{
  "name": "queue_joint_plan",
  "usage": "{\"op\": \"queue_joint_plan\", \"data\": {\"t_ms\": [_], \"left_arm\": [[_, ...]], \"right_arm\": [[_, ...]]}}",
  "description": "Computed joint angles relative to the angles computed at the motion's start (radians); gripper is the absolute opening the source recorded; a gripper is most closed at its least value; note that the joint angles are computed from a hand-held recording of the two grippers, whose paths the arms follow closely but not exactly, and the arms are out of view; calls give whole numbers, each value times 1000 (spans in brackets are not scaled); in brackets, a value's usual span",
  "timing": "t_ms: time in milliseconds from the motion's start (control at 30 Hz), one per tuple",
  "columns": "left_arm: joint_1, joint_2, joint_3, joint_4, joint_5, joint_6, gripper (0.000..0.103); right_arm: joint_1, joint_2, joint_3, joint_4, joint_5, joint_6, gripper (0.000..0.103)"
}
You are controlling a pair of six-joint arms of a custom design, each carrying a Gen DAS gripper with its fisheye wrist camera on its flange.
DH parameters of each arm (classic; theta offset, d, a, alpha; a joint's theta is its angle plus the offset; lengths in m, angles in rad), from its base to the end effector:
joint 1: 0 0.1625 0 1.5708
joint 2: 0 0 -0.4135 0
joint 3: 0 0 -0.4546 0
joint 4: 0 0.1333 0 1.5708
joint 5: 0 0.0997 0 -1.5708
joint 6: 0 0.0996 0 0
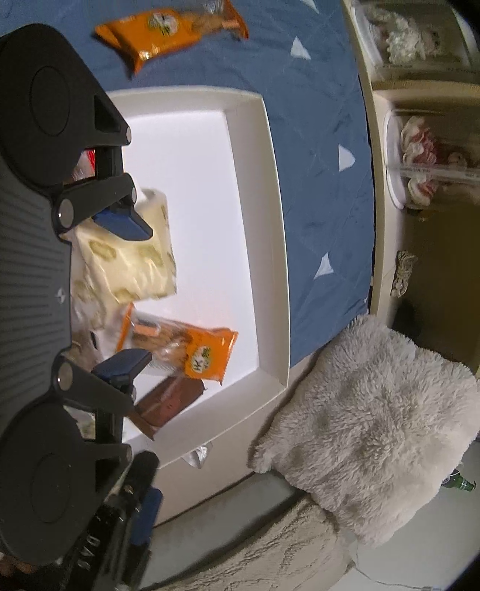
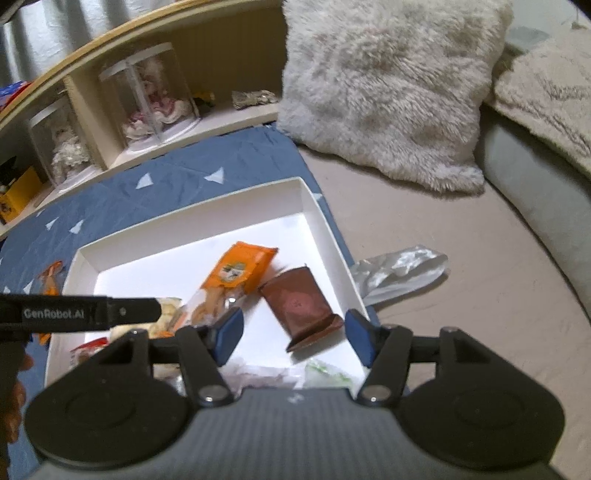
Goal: Organize snacks
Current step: 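Open both tools to release the orange pack and brown pack into the tray, then move both tools back from the tray toward the remaining snacks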
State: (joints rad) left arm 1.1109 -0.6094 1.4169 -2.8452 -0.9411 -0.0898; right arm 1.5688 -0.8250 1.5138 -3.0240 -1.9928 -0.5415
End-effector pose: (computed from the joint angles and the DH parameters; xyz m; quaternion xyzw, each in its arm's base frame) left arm -0.1736 -0.7829 0.0437 0.0998 0.9224 -0.2935 0.2303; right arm 0.0910 -0.7666 0.1807 0.1665 -0.8953 0.2991 0.2851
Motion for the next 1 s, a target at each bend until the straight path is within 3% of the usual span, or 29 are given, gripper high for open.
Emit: {"op": "queue_joint_plan", "data": {"t_ms": [133,333,467,533,600,1000], "left_arm": [[-7,-42,56,-26,25,8,74],[-24,-91,130,-95,85,51,102],[-33,-126,175,-127,112,62,103],[-38,-145,197,-136,128,64,103],[-41,-167,224,-146,138,63,103],[-40,-304,359,-178,202,33,103]], "right_arm": [[16,-16,28,-30,-2,-13,70],[41,-35,65,-79,-37,-25,77],[56,-55,91,-89,-45,-26,83],[66,-61,102,-98,-57,-33,97],[75,-66,115,-108,-66,-45,102],[123,-62,147,-113,-73,-61,102]]}}
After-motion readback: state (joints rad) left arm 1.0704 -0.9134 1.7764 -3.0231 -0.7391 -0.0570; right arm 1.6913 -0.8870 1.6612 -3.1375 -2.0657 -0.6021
